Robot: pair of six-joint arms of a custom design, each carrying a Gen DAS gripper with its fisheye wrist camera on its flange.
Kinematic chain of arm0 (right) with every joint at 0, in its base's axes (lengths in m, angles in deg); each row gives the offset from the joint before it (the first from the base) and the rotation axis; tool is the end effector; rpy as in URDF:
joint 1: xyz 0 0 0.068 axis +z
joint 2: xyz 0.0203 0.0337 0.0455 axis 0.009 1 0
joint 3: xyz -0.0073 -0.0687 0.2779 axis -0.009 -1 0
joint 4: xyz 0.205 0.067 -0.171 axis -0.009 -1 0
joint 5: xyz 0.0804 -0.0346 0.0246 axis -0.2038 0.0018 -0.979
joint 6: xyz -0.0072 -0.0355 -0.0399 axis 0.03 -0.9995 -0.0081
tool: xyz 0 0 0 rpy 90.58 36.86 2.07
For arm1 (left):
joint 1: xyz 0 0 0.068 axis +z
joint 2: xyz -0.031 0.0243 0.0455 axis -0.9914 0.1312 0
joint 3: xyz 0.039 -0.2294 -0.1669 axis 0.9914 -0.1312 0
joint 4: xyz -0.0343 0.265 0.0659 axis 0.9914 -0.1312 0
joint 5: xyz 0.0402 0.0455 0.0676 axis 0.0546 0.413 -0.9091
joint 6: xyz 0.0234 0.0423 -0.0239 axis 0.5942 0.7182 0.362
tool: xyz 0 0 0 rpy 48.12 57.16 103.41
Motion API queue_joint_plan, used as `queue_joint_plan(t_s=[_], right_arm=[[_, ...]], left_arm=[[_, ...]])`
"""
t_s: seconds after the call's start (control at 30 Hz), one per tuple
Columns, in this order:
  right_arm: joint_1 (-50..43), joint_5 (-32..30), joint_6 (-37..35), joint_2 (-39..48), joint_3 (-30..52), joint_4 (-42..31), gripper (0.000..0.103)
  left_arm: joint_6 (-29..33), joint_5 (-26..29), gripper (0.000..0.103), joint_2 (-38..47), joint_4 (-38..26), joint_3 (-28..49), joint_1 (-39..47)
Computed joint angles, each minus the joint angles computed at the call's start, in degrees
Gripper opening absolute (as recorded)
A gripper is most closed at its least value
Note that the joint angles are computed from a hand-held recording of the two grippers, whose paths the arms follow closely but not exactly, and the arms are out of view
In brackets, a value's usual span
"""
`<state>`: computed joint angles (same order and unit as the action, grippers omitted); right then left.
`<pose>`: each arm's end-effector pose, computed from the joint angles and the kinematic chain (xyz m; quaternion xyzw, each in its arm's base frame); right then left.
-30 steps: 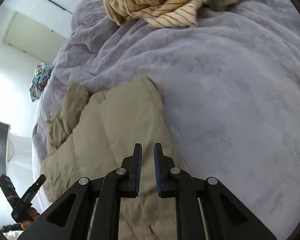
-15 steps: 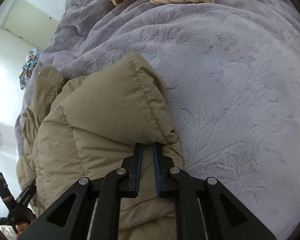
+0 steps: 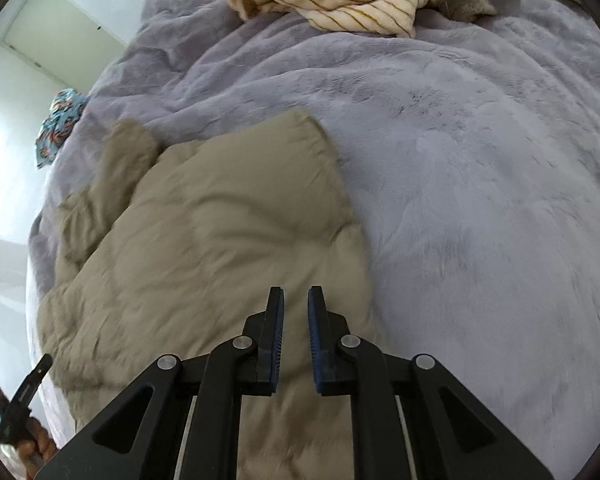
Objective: Fold large clothes
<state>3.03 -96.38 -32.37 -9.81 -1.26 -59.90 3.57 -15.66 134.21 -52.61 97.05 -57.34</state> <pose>0.2426 0.0161 0.1501 0.2341 0.9413 0.1398 0.1990 0.3175 0.1394 0.1873 -0.0470 0.9685 -0.0354 0.2419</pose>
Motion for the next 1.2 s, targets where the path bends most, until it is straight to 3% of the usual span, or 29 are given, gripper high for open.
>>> queue_joint_plan(t_s=[0.27,0.63,0.7,0.8,1.03,1.07,1.1,1.13,1.2], right_arm=[[10.07,1.42,8.21,-11.06,-4.56,-8.41,0.014],[29.14,4.83,26.81,-21.26,-7.67,-17.99,0.015],[32.29,5.65,29.71,-22.15,-7.18,-19.21,0.022],[37.05,8.3,34.09,-23.44,-5.92,-21.33,0.047],[43.86,11.35,39.49,-24.1,-2.38,-25.98,0.049],[44.58,11.71,40.05,-23.91,-1.92,-26.43,0.049],[45.52,12.14,40.9,-23.89,-1.43,-26.93,0.049],[46.14,12.34,41.44,-24.02,-1.14,-27.37,0.05],[47.9,12.93,43.17,-23.42,-0.44,-27.84,0.05]], left_arm=[[5.16,-3.09,0.012,-3.53,-2.73,-4.93,5.1],[12.34,-0.66,0.012,-12.45,-16.17,-8.97,11.96],[13.1,-0.83,0.012,-13.51,-18.32,-9.08,12.84],[14.17,0.5,0.012,-13.77,-21.91,-8.58,15.01],[18.86,1.05,0.012,-15.78,-26.21,-9.05,17.74],[19.87,1.33,0.028,-15.37,-27.18,-8.68,18.37],[20.65,1.23,0.052,-15.19,-28.17,-8.42,19.02],[20.51,0.96,0.103,-15.25,-28.42,-8.36,19.3],[20.28,1.78,0.102,-16.91,-28.21,-8.75,20.66]])
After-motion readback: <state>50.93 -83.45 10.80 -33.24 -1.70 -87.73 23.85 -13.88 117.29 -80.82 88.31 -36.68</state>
